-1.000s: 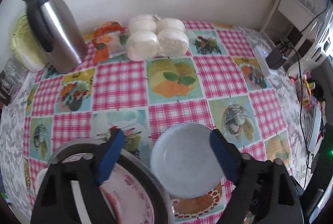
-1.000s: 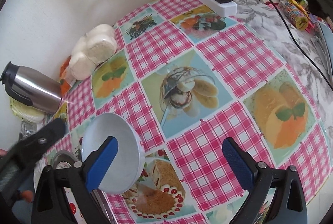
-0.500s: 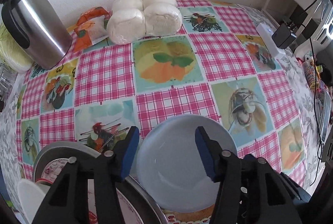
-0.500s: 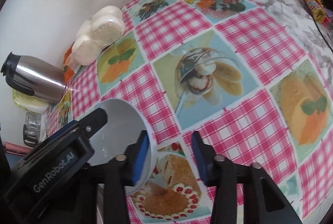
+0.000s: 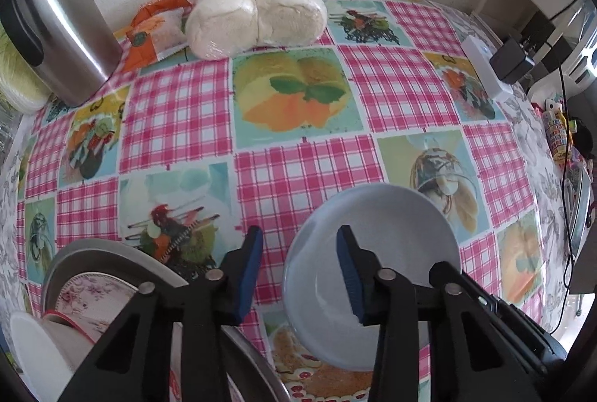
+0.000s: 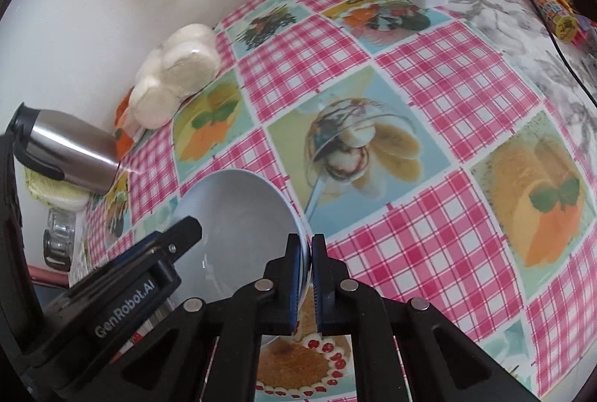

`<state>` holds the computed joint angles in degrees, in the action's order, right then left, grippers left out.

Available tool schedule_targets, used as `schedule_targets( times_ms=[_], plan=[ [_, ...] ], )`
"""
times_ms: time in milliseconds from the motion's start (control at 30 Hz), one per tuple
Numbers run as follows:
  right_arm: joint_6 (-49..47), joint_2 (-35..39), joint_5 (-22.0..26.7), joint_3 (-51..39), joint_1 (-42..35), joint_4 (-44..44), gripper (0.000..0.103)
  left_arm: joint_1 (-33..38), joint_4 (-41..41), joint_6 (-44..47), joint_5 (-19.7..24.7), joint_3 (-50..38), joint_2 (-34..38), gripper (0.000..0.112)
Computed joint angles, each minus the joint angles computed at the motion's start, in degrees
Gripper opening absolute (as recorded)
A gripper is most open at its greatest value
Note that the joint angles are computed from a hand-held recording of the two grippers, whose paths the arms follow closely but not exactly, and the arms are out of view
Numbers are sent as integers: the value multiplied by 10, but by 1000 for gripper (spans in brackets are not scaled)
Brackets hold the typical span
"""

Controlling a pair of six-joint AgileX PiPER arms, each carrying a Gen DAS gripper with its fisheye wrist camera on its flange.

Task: Organize plates and bowls
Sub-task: 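Close the right gripper on the white round bowl rim and lift it, then carry the white round bowl over the basin and lower it onto the stack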

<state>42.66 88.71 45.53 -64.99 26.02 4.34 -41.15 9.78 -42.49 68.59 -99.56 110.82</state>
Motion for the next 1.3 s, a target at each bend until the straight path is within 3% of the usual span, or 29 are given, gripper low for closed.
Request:
schedule_targets(
  times_ms=[100,233,767,1300],
  plan=[
    [-3,2,-3,1,-5,4,7,-8,8,-2,-6,2,3,24],
    [-8,10,-8,4,-4,16,7,-16,30,-11,0,3,8,17],
    [-5,-10,-11,13,-9,18,8,-16,23,-17,-14,13,-8,17],
    [34,-64,0,-43,43,-17,8,-23,71,-82,-22,75,-139,17]
  ],
)
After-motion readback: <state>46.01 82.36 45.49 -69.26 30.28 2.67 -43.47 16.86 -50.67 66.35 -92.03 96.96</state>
